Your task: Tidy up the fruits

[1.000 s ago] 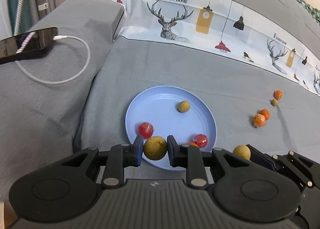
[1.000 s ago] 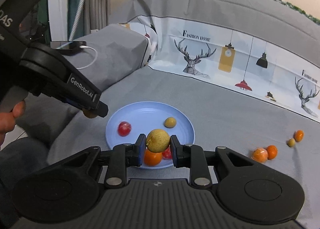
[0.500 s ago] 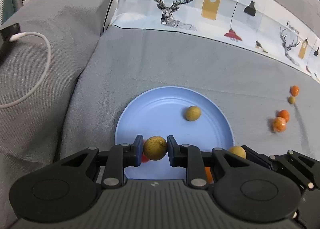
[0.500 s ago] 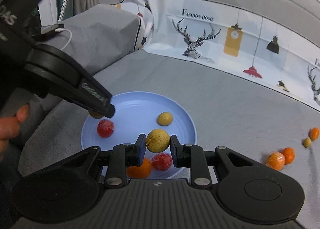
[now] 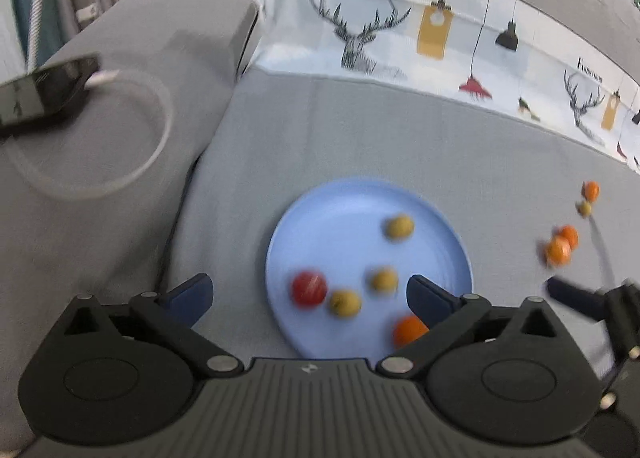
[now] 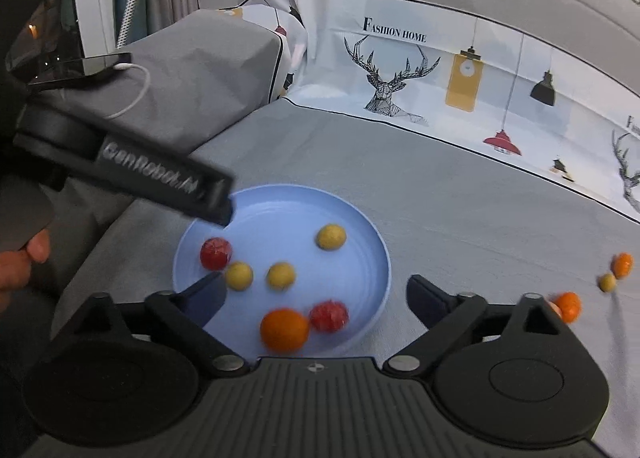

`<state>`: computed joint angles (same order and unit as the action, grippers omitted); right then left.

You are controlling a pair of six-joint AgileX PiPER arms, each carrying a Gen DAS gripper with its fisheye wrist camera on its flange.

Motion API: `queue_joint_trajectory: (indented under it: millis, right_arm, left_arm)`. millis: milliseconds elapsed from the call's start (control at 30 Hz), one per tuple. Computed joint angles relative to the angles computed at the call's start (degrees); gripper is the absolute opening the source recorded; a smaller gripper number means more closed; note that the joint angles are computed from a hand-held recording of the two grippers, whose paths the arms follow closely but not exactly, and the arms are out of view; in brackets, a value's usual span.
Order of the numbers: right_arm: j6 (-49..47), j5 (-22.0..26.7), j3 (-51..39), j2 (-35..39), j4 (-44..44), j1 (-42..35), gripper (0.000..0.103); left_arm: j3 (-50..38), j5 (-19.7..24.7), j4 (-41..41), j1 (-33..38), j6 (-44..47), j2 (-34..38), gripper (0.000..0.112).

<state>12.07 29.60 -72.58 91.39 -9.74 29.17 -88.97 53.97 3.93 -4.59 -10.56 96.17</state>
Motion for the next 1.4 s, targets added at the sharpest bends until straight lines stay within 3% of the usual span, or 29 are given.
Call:
queue_joint_trajectory:
  millis: [200,600,933,1400]
  right_arm:
    - [10.1,5.6,7.8,-11.3,-0.2,3.5,0.102]
    - [36.5,14.2,13.9,-24.4,-24.2,17.5,0.102]
    - [41.9,18.2,15.5,-29.9,-30.7,23.8,0.102]
    - [44.7,19.9,15.4,-30.2,-32.7,25.8,0.102]
  left_arm:
    - [9.8,5.9,2.9,-1.4,-3.0,-10.0,0.103]
    - [17.6,9.8,10.4,-7.3,-9.5,-24.6,0.103]
    - [17.9,13.3,16.5,-14.8,-16.1,-29.1,0.103]
    - [18.1,13.5,17.5,-15.8,-16.3,-29.5,0.103]
